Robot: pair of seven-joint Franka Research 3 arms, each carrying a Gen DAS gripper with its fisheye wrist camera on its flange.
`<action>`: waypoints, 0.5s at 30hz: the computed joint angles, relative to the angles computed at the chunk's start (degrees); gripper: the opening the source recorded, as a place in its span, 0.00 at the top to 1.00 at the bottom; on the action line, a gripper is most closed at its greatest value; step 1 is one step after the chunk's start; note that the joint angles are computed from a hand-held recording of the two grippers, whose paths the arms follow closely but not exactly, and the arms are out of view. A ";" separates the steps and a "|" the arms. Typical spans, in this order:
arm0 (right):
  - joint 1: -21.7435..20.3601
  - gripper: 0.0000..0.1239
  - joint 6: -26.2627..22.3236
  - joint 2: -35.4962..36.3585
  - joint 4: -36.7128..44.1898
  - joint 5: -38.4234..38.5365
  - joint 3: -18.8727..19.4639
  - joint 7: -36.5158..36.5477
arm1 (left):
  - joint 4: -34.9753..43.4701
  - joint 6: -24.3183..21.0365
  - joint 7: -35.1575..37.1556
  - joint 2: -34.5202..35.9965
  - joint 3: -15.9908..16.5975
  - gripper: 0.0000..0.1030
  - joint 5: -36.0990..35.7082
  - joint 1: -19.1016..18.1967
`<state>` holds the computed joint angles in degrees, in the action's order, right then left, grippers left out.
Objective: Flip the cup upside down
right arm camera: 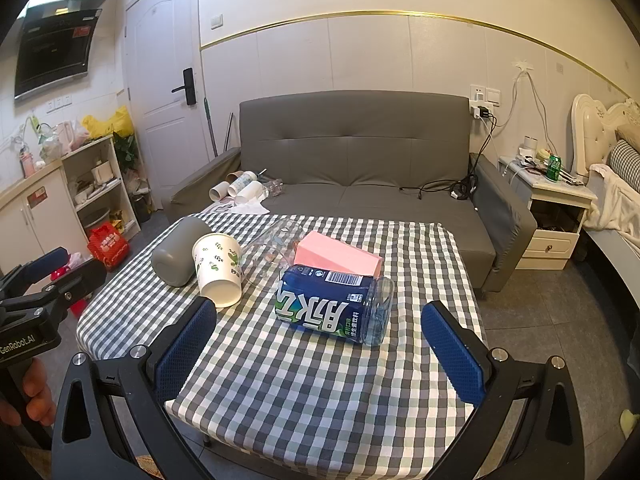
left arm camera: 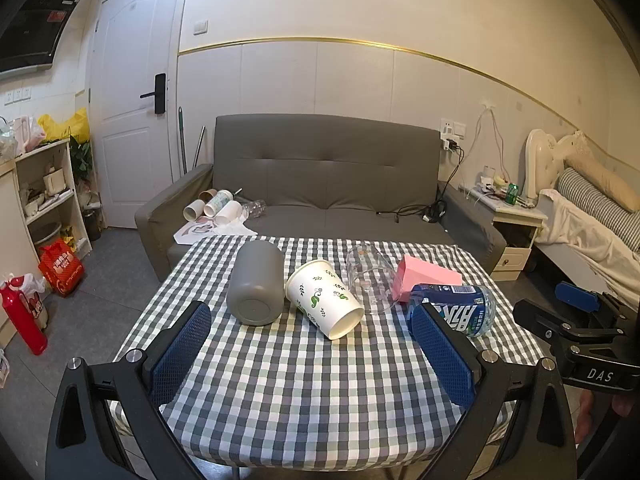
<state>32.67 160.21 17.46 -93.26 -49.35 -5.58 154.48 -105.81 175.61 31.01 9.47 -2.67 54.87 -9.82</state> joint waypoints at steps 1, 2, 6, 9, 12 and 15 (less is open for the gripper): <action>-0.01 0.17 0.01 0.02 0.01 0.02 0.00 -0.02 | -0.04 0.01 -0.43 0.00 0.15 0.00 0.28 -0.09; -0.01 0.17 -0.01 -0.01 -0.02 0.06 0.01 -0.08 | 0.01 -0.01 -0.62 0.00 0.22 0.00 0.50 -0.13; -0.09 0.17 0.09 -0.17 -0.23 -0.01 -0.05 -0.04 | -0.01 -0.10 -0.62 -0.01 0.14 0.00 0.50 -0.08; 0.21 0.17 -0.04 -0.24 -0.32 -0.73 -0.18 0.74 | -0.01 -0.04 -0.76 -0.05 0.12 0.00 0.60 0.00; -0.15 0.17 0.11 -0.30 -0.40 -0.47 0.04 0.42 | -0.14 -0.17 0.65 -0.36 -0.32 0.00 -0.79 0.40; -0.30 0.17 0.24 -0.29 -0.46 -0.36 0.08 0.27 | -0.15 -0.06 0.47 -0.34 -0.19 0.00 -0.65 0.33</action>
